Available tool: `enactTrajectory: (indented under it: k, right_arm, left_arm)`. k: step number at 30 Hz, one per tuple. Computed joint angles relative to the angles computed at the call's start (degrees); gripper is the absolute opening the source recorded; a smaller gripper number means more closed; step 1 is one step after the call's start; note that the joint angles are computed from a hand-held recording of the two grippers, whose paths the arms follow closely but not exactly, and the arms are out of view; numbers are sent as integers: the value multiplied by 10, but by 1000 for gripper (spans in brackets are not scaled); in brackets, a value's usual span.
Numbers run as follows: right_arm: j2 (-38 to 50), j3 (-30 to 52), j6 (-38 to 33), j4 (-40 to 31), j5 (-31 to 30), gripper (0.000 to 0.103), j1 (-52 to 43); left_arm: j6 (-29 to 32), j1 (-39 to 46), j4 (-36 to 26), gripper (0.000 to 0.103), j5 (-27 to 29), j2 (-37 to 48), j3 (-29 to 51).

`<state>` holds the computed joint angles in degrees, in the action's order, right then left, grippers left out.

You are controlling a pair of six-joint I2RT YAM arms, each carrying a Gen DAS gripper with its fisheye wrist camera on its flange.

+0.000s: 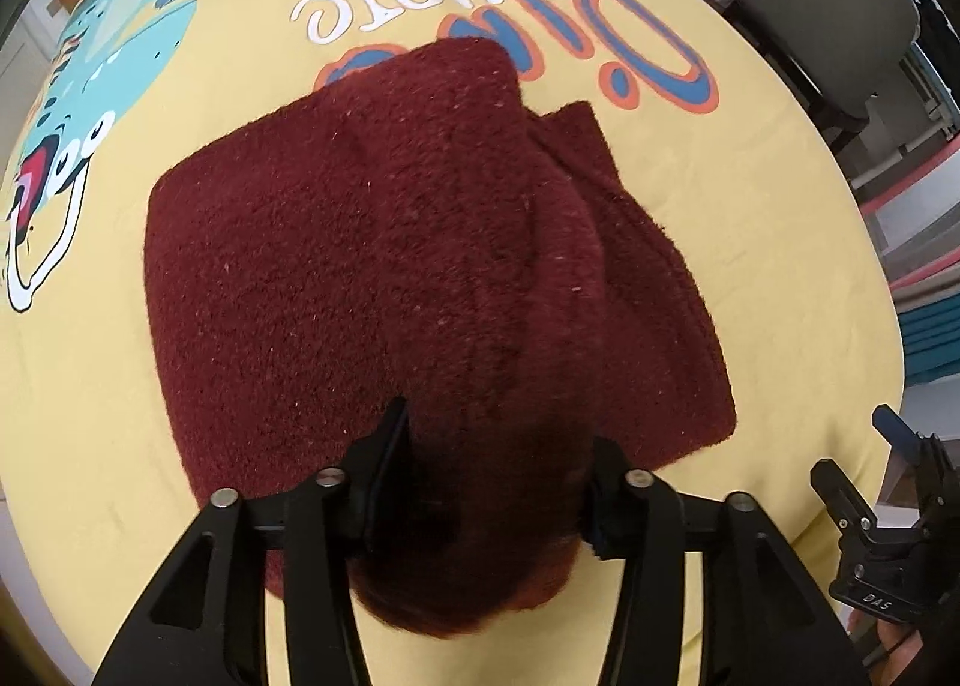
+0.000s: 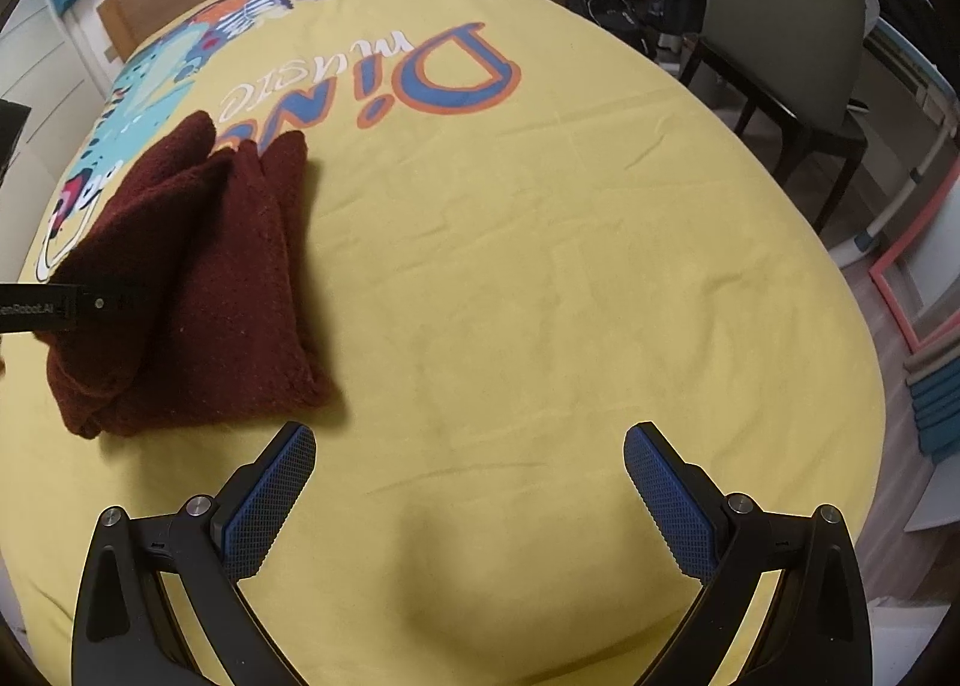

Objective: Fold small clothes

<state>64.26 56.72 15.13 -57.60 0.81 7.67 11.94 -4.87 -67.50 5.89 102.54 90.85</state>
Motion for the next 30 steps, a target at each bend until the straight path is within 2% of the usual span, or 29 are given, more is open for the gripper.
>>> enactTrajectory:
  k: [1, 2, 4, 5, 7, 11, 15, 20, 23, 26, 30]
  right_arm:
    - [1, -1, 1, 1, -1, 103, 0]
    - [1, -1, 3, 1, -4, 103, 1]
    - [4, 0, 5, 1, -6, 103, 7]
    - [7, 3, 7, 0, -3, 103, 13]
    - [13, 9, 8, -4, -3, 103, 20]
    - [20, 34, 15, -10, -13, 103, 34]
    - [54, 101, 11, -26, -15, 103, 65]
    - [154, 251, 2, -64, -21, 103, 110]
    - [239, 360, 2, -107, -25, 103, 134]
    - [329, 475, 3, -154, -39, 102, 151]
    - [440, 616, 6, -219, -68, 93, 171]
  left_arm:
    - [-2, -1, 2, 56, -4, -2, 2]
    - [-6, -6, 6, 75, -9, -3, 6]
    - [-8, -10, 18, 100, -12, -10, 4]
    - [-5, -6, 19, 102, -7, -17, 4]
    - [4, 3, -8, 102, 0, -36, 16]
    - [25, 41, -40, 102, 50, -54, 47]
    - [56, 112, -86, 102, 89, -67, 101]
    - [91, 198, -107, 102, 103, -61, 120]
    - [101, 240, -86, 102, 92, -64, 96]
    - [121, 287, -91, 102, 95, -59, 83]
    - [135, 314, -86, 102, 100, -59, 58]
